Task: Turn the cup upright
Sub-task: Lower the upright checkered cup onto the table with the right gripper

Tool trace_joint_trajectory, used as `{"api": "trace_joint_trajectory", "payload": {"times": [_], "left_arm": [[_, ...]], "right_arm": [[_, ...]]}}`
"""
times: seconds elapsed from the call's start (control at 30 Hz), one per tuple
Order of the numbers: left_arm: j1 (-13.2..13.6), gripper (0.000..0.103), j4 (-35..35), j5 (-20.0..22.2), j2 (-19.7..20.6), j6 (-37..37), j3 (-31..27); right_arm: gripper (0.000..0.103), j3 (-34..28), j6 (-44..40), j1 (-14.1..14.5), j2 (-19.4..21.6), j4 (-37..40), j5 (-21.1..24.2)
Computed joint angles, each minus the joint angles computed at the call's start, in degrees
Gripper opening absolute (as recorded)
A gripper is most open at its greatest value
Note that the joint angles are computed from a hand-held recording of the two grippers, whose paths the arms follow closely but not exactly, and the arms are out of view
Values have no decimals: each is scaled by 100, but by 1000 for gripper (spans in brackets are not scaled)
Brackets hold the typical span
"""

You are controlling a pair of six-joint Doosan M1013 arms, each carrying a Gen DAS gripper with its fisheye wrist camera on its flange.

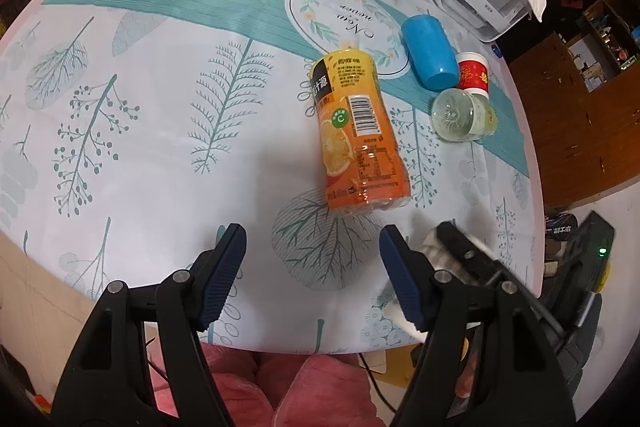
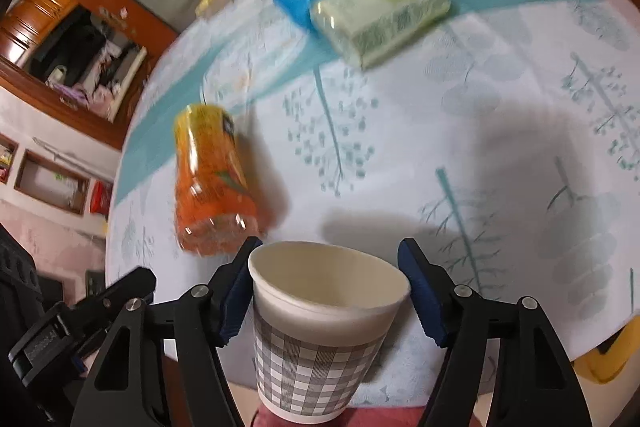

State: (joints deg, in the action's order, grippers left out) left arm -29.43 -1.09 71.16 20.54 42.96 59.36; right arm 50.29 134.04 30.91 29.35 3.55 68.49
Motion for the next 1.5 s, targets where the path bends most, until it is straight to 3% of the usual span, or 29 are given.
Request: {"api": "trace_joint_trajectory", "payload": {"times": [0.1, 0.4, 0.57, 0.7, 1.03, 1.27, 1.33, 1.5], "left_arm": [[-10, 67, 51, -18, -33, 16, 29], [-15, 67, 74, -59, -91, -23, 107], [-16, 67, 53, -116, -115, -52, 138], [-20, 67, 67, -138, -132, -68, 159], [-69, 67, 91, -40, -97, 57, 119], [-155, 67, 217, 0, -113, 119, 76], [-170, 67, 261, 5, -136, 133, 83], [-233, 67, 648, 106, -209, 138, 125]], "right_arm": [[70, 203, 192, 114, -165, -741, -555], [70, 1158, 1795, 840, -492, -5439, -1873], [70, 1521, 2031, 1100, -468, -6680, -2108], [71, 1756, 2459, 1347, -425, -7687, -1902], [72, 2178, 3122, 1389, -512, -7740, -2243], [75, 2194, 2317, 1098, -645, -5863, -2692], [88, 2125, 1735, 1020, -663, -5179, -2645], [91, 1906, 452, 940, -754, -3905, -2157]]}}
